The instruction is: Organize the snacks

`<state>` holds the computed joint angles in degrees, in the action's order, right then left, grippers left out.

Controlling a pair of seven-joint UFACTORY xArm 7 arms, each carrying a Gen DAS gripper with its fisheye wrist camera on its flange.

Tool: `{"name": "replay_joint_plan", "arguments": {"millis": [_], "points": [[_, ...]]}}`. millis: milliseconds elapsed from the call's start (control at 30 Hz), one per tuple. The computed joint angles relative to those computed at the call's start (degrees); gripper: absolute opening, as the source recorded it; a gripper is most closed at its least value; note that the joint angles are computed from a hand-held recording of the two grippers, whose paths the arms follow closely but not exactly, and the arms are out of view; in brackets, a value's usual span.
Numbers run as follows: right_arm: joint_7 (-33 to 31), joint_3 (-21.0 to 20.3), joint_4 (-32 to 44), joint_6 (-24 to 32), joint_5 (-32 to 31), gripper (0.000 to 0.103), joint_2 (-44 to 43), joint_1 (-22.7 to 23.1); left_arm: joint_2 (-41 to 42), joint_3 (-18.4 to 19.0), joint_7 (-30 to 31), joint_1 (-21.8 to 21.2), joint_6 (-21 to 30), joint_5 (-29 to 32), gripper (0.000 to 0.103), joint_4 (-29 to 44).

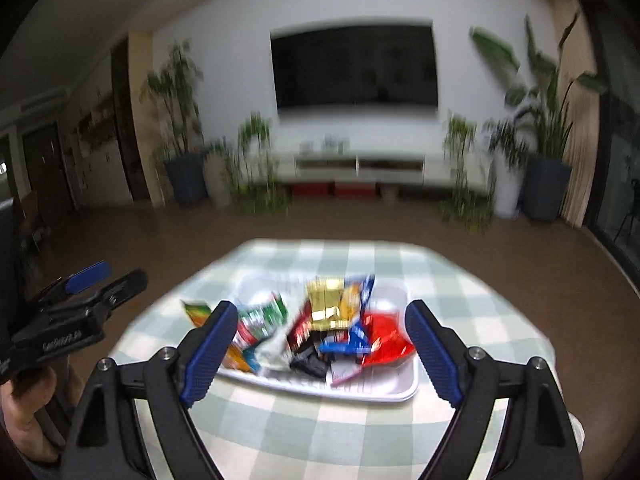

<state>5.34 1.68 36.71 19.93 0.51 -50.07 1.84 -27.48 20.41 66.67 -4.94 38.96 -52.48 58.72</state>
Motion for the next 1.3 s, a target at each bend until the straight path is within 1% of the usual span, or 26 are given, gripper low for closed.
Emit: {"name": "replay_joint_plan", "arguments": {"millis": [67, 100, 167, 233, 267, 300, 333, 400, 467, 500, 567, 633, 700, 800, 833, 867, 1033, 1133, 1167, 1300], "points": [[1.2, 1.6, -3.8, -4.1, -0.8, 0.1, -6.5, -1.7, -7.2, -0.1, 4.2, -0.2, -5.0, -2.3, 0.103, -4.6], [2.7, 3.2, -7.0, -8.7, -1.3, 0.103, -11.9, -3.7, -11.1, 0.0, 5.7, -0.5, -7.0, -2.5, 0.103, -6.8], [4.0, 4.9, -10.4, -14.3, -2.2, 0.103, -18.9, -6.2, -17.5, -0.8, 5.9, 0.3, -8.5, 0.0, 0.103, -9.9], [4.7, 6.4, -11.6, -16.9, -3.2, 0.103, -24.0, -8.9, -22.4, -1.7, 2.8, 2.3, -6.8, 3.8, 0.103, -11.9], [4.9, 6.9, -11.6, -17.0, -3.5, 0.103, -26.1, -9.8, -23.7, -2.5, -0.7, 4.5, -5.1, 6.4, 0.103, -12.2], [5.2, 7.2, -11.2, -16.1, -3.6, 0.103, -28.4, -10.3, -24.4, -3.7, -5.9, 7.9, -1.4, 10.0, 0.103, -11.7], [5.4, 7.1, -11.0, -15.2, -3.7, 0.103, -29.8, -10.0, -25.2, -3.7, -8.8, 9.0, 1.3, 12.3, 0.103, -11.2], [5.6, 7.0, -10.0, -12.1, -3.8, 0.103, -32.2, -9.4, -27.2, -3.7, -12.1, 10.1, 4.3, 15.7, 0.103, -11.2], [5.4, 7.0, -8.9, -7.3, -4.3, 0.103, -33.9, -8.9, -29.9, -3.9, -14.1, 10.9, 4.4, 18.2, 0.103, -12.5], [5.1, 7.1, -7.9, -2.7, -4.6, 0.103, -34.5, -8.6, -31.2, -4.4, -15.7, 12.2, 5.2, 20.1, 0.103, -13.0], [4.8, 6.8, -7.0, 4.0, -4.7, 0.103, -35.3, -7.2, -32.9, -4.2, -17.9, 12.8, 7.3, 23.0, 0.103, -13.3], [5.5, 6.3, -6.4, 11.9, -4.0, 0.103, -36.1, -5.9, -35.5, -4.8, -19.8, 14.2, 9.1, 26.5, 0.103, -14.7], [6.2, 5.4, -7.0, 16.8, -3.1, 0.103, -37.5, -4.4, -38.2, -5.5, -21.5, 15.5, 11.4, 30.1, 0.103, -16.3], [6.6, 4.8, -7.5, 23.9, -3.0, 0.103, -39.3, -3.6, -40.3, -4.9, -23.7, 14.7, 15.4, 33.4, 0.103, -17.6], [6.6, 4.8, -7.6, 25.1, -3.1, 0.103, -39.7, -3.5, -40.9, -4.5, -24.6, 14.3, 17.6, 34.5, 0.103, -17.8], [6.7, 4.8, -7.7, 26.6, -3.5, 0.103, -40.1, -3.8, -41.3, -4.2, -25.4, 13.9, 18.7, 35.4, 0.103, -17.9], [7.3, 4.1, -8.6, 32.2, -3.9, 0.103, -41.9, -4.2, -41.3, -3.7, -29.3, 11.0, 21.2, 38.8, 0.103, -19.0], [7.3, 3.8, -8.7, 34.1, -4.1, 0.103, -42.1, -4.2, -40.8, -3.8, -30.4, 9.8, 20.2, 39.9, 0.103, -20.2], [7.4, 3.9, -9.0, 34.4, -4.1, 0.103, -42.3, -4.2, -40.0, -3.8, -30.6, 9.3, 19.3, 40.2, 0.103, -20.4], [7.4, 4.3, -9.4, 35.1, -4.1, 0.103, -42.4, -3.7, -38.2, -3.6, -31.4, 8.6, 18.5, 40.9, 0.103, -21.0]]}}
